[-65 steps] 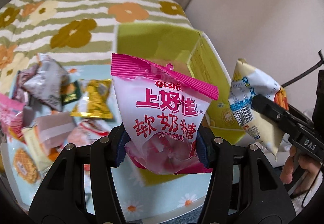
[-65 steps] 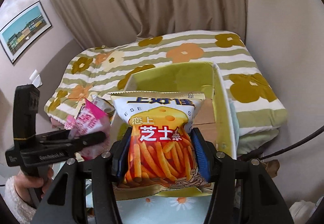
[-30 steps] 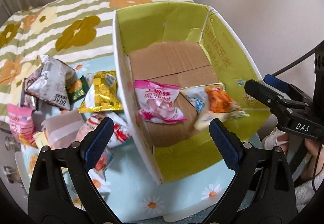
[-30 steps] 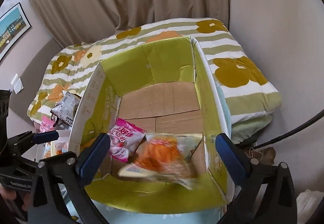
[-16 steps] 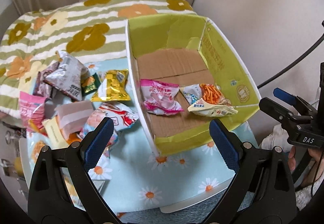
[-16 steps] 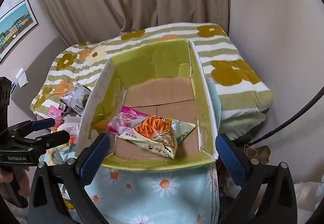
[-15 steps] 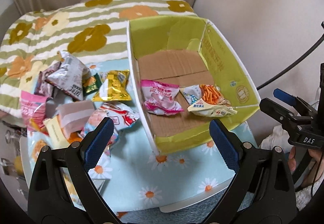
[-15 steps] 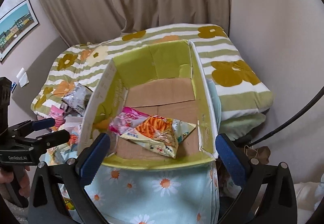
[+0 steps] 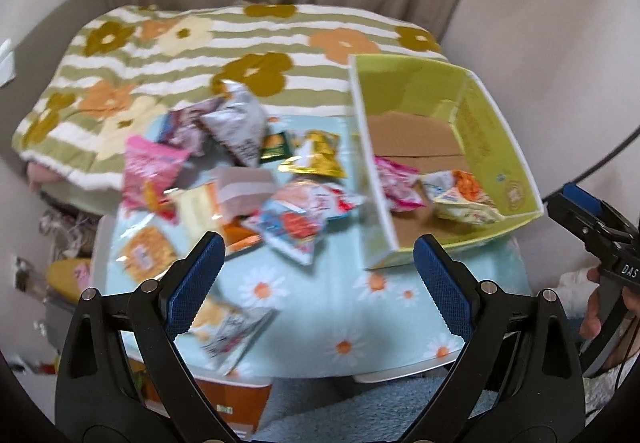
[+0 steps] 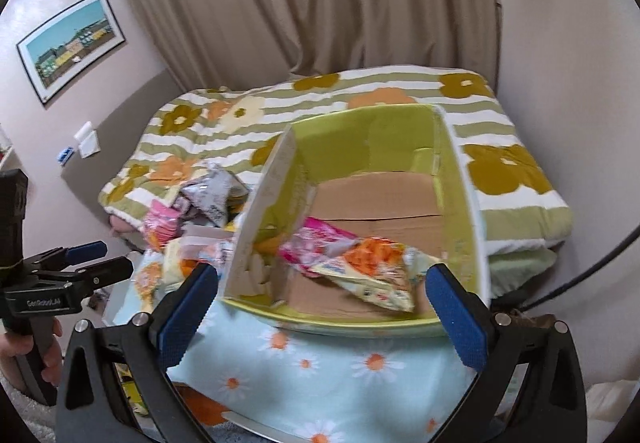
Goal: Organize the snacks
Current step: 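Reach the left tool to the waffle cookie while the right tool reaches the potato-chip bag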
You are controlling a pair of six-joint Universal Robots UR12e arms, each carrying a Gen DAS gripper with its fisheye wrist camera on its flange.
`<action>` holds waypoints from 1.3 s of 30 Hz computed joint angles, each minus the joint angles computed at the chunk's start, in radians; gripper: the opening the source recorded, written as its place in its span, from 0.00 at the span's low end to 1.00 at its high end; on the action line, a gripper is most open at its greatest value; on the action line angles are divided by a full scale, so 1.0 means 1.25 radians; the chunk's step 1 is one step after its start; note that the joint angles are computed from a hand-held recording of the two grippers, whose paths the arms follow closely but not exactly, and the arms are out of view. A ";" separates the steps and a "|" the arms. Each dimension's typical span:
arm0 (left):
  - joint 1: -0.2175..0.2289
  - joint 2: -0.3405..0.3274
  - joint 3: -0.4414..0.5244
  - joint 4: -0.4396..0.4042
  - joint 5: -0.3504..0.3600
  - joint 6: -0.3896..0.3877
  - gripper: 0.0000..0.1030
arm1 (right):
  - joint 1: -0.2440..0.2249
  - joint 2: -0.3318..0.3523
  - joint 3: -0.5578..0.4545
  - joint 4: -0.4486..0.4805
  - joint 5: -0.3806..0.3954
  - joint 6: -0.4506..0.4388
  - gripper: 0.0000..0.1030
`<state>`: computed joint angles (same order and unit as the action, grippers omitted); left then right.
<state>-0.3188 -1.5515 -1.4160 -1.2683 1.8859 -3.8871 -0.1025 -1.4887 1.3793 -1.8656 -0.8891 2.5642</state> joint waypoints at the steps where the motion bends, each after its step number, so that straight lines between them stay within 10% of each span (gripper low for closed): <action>1: 0.002 0.009 -0.009 -0.001 0.006 -0.007 0.92 | 0.005 -0.004 0.005 -0.002 0.007 -0.006 1.00; 17: 0.164 0.196 -0.211 0.040 -0.076 0.002 0.92 | 0.138 -0.053 0.081 -0.022 -0.013 -0.022 1.00; 28: 0.322 0.268 -0.329 0.048 -0.257 0.051 0.92 | 0.245 -0.038 0.106 0.035 -0.083 -0.066 1.00; 39: 0.343 0.225 -0.358 0.031 -0.305 -0.055 0.92 | 0.293 0.002 0.090 0.170 -0.126 -0.256 1.00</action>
<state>0.1103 -1.2697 -1.8634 -1.2294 1.5044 -3.9552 0.2634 -1.4865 1.4916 -1.6532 -1.0467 2.2442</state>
